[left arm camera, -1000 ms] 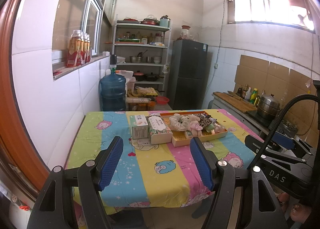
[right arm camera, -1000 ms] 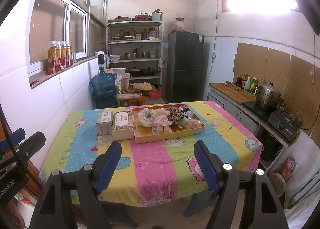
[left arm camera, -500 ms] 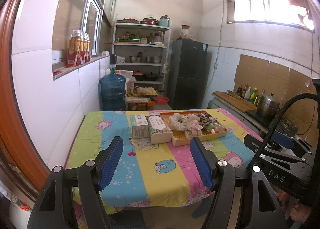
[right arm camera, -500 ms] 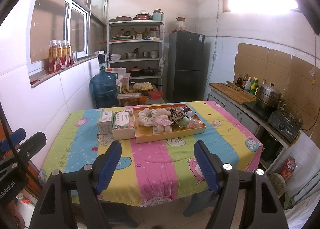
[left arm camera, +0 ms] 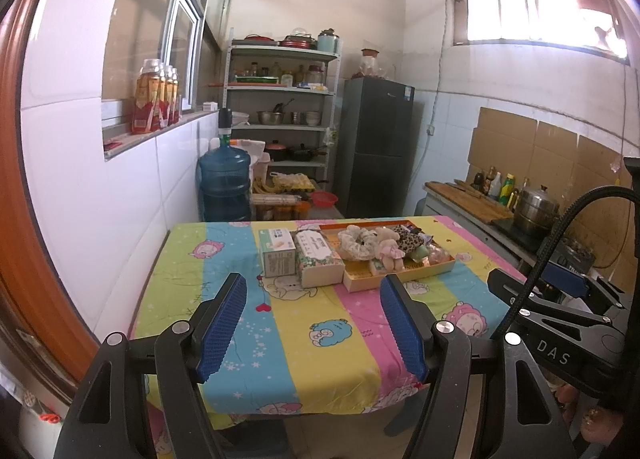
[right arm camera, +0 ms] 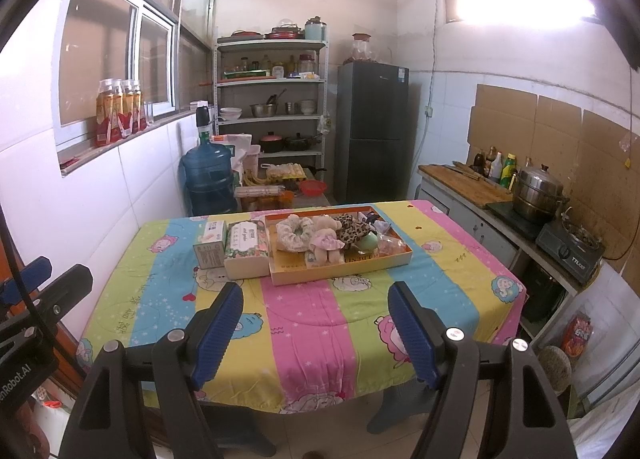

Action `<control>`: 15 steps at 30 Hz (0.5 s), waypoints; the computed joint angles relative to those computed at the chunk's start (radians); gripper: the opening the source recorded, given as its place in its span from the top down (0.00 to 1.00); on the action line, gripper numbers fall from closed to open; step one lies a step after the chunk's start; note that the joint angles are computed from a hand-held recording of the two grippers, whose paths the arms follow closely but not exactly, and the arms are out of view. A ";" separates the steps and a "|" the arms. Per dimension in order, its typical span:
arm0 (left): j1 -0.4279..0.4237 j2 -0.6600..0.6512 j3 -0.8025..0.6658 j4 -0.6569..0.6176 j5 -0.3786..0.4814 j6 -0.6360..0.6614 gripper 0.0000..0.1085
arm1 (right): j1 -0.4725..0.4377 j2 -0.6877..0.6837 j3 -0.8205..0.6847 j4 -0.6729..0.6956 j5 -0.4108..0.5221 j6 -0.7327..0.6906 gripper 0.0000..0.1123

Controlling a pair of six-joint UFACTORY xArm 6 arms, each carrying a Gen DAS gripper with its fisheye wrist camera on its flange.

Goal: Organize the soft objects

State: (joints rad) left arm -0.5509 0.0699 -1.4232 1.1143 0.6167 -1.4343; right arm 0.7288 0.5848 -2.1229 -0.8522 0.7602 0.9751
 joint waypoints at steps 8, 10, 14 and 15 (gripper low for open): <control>0.000 -0.001 0.002 -0.001 -0.001 -0.002 0.35 | -0.003 -0.002 0.002 0.003 -0.003 -0.004 0.33; 0.000 0.000 0.001 -0.001 -0.001 -0.001 0.35 | -0.003 -0.002 0.002 0.002 -0.003 -0.004 0.33; -0.001 0.000 0.001 0.000 0.000 -0.001 0.35 | -0.003 -0.002 0.002 0.005 -0.002 -0.005 0.33; -0.001 0.000 0.001 -0.001 0.000 0.000 0.35 | -0.004 -0.002 0.002 0.004 -0.003 -0.004 0.33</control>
State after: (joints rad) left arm -0.5518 0.0699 -1.4226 1.1130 0.6167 -1.4348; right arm 0.7252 0.5825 -2.1206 -0.8482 0.7574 0.9706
